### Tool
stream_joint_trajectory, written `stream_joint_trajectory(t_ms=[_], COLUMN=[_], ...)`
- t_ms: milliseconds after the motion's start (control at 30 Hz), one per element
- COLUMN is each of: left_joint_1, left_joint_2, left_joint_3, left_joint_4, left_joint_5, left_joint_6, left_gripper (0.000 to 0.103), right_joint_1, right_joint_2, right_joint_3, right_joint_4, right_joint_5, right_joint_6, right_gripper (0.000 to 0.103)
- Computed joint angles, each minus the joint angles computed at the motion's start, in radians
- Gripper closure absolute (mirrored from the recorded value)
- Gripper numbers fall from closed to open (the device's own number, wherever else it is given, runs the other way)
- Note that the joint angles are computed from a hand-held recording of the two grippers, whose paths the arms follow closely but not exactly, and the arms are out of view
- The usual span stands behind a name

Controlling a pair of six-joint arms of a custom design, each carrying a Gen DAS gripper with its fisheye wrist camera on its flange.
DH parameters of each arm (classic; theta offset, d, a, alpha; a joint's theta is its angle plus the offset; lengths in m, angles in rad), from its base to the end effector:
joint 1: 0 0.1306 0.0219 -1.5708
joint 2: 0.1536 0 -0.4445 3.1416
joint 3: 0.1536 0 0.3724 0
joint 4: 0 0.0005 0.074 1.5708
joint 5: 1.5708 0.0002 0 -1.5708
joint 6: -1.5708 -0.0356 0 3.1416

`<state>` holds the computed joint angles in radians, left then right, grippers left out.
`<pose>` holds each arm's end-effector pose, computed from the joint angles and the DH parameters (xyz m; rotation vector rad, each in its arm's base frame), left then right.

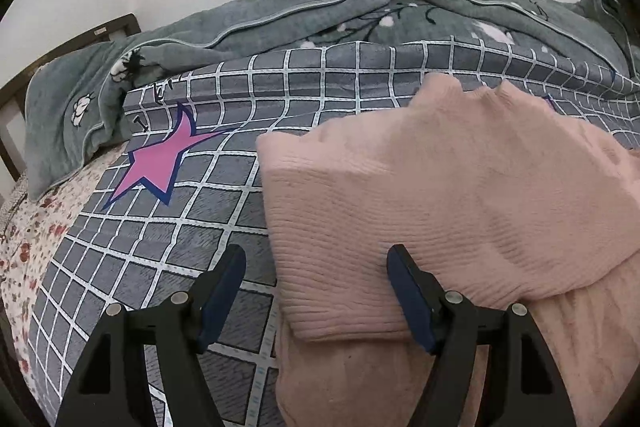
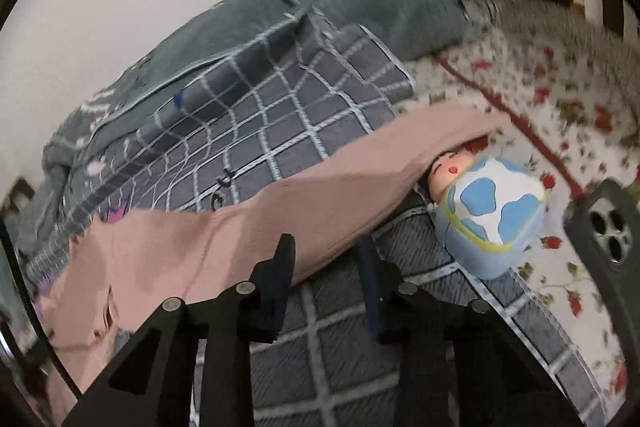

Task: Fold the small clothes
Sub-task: 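Grasp the other sweater sleeve cuff with the right tool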

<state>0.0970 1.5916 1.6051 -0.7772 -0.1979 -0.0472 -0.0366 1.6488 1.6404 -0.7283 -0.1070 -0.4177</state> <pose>0.5467 0.0597 0.4979 -0.1570 2.3302 0.3028 0.5769 -0.0178 0.4865 0.4694 2.2754 0.3170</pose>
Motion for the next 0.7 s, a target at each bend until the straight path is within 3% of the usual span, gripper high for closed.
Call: stream_joint_trajectory(t_ms=[67,200,233,267,300,500,700], left_joint_1=[0.001,0.002,0.002,0.002,0.001,0.008,0.05], left_joint_2=[0.001,0.004,0.004,0.003,0.003,0.002,-0.018], left_joint_3=[0.002,0.005,0.005,0.004,0.005,0.012,0.008], left_joint_4=[-0.004,-0.01,-0.01,-0.009,-0.009,-0.016,-0.003], left_joint_5=[0.004,0.009,0.009,0.009,0.009,0.038,0.126], left_joint_6=[0.002,0.003,0.003,0.003,0.003,0.009,0.073], left_gripper=[0.031,0.031,0.031,0.031,0.031,0.03,0.023], right_joint_1=[-0.015,-0.012,-0.012,-0.007,-0.003,0.064,0.182], right_joint_2=[0.017,0.049,0.053,0.056,0.058,0.02,-0.007], right_joint_3=[0.018,0.064,0.073,0.08,0.088,0.112,0.238], right_joint_4=[-0.002,-0.018,-0.023,-0.025,-0.024,0.041,0.036], right_joint_5=[-0.02,0.026,0.026,0.038,0.052,0.216,0.26], right_joint_6=[-0.041,-0.049,-0.042,-0.031,-0.015,0.1,0.18], right_gripper=[0.07,0.07,0.074,0.092,0.097,0.097,0.098])
